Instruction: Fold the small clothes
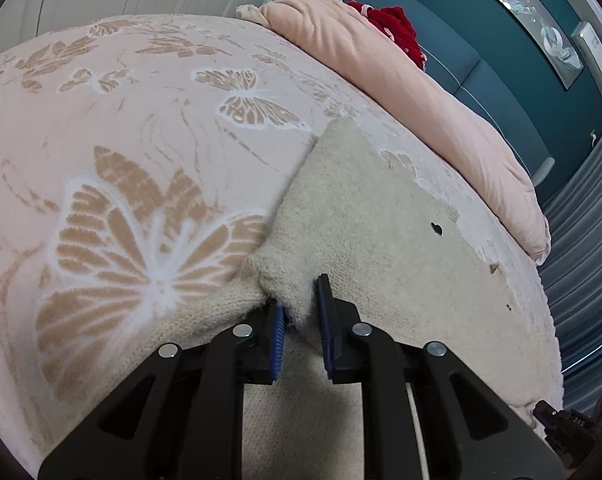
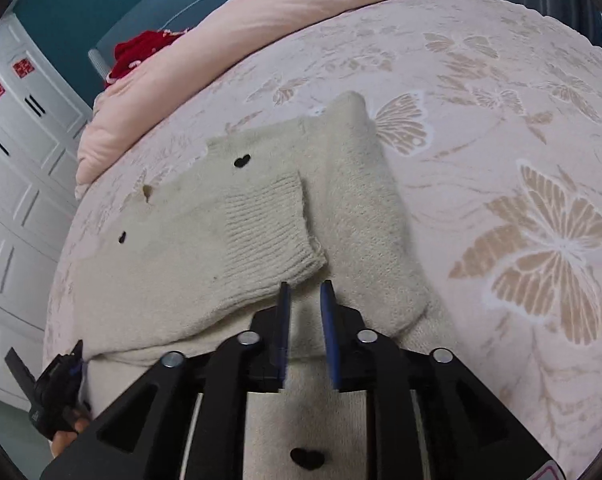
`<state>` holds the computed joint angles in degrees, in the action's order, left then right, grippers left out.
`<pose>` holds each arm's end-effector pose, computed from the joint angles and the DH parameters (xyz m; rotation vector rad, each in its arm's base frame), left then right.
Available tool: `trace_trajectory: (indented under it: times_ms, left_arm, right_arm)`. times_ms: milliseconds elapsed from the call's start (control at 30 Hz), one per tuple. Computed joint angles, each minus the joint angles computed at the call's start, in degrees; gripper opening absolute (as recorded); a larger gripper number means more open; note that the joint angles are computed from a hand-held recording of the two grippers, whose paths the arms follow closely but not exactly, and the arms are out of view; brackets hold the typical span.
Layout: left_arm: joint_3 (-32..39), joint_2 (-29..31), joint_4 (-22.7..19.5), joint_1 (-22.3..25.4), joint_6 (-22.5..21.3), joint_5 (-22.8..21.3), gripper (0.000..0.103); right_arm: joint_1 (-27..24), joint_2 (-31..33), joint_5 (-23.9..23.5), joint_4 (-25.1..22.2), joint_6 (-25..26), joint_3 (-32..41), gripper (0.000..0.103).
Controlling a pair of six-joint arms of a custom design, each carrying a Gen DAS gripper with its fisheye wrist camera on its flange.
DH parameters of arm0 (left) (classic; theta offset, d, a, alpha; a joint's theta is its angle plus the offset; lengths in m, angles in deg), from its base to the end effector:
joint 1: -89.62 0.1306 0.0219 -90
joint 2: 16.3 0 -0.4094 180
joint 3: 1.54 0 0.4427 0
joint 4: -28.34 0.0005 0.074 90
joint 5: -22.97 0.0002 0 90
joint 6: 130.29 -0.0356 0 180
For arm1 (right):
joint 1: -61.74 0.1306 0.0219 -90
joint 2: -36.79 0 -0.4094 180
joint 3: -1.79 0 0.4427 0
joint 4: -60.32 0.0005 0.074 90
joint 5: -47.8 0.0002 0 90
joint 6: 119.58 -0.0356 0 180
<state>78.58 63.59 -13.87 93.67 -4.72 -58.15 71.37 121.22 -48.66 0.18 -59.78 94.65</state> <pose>0.4730 0.0275 0.4622 -0.7154 2.2245 -0.4570 0.4802 0.0850 0.5170 0.4008 2.4849 0.4311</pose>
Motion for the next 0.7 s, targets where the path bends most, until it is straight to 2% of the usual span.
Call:
trace_trajectory:
  times_ms: [67,167,233,267,300,367,400,433,567,600,633,700]
  left_arm:
    - [0.72,0.25,-1.24,1.11,1.93,2.78,0.017]
    - [3.54,1.74,-5.53,1.16,1.62,2.91,0.016]
    - [6.58,3.3,-9.31,0.64,0.02,1.34,0.014]
    - [7.53,3.58,-9.98,0.51,-0.47,0.57,0.013]
    - [8.38,3.72,-10.24,0.47,-0.98,-0.07,0.01]
    - [10.11,4.24,-11.16,0.46,-2.91,-0.98,0.009]
    - [11.11,4.84,-12.3,0.45,-4.25,-1.31,0.008]
    - [11.86,5.3,-13.35,0.42,-5.44,-2.2,0.008]
    - [12.28,5.75,-15.25,1.49,-7.18,-2.89,0.008]
    - [12.07,6.03,-15.85,1.92,-6.94,-2.82,0.008]
    - [11.79,6.53,-16.6,2.33,-7.05,-2.21,0.008]
    - [10.26,6.19,-15.52,2.25,-8.4,-2.69,0.009]
  right_arm:
    - [-0.03,-0.17,0.67,-0.14,-0.71,-0.41,0.049]
    - [-0.31,1.1,-0.97,-0.09,-1.84,-0.67,0.049]
    - [0.22,2.09,-0.14,0.1,-1.96,0.22,0.045]
    - [0.39,2.79,-0.53,0.01,-2.26,1.25,0.036]
    - [0.46,3.2,-1.76,0.71,-2.75,1.95,0.02]
    - [0.77,4.26,-3.38,1.41,-3.4,3.72,0.016]
    - [1.03,4.83,-3.6,1.55,-3.29,4.59,0.005]
    - [1.36,5.05,-3.48,1.73,-3.15,5.2,0.005]
    - [1.86,0.88,-2.7,8.71,-4.62,2.48,0.005]
    - [1.8,0.68,-1.92,7.92,-4.13,1.71,0.005]
    - [1.67,1.6,-1.1,5.07,-3.16,1.64,0.005]
    - [0.82,3.83,-3.2,-0.17,-2.62,0.62,0.003]
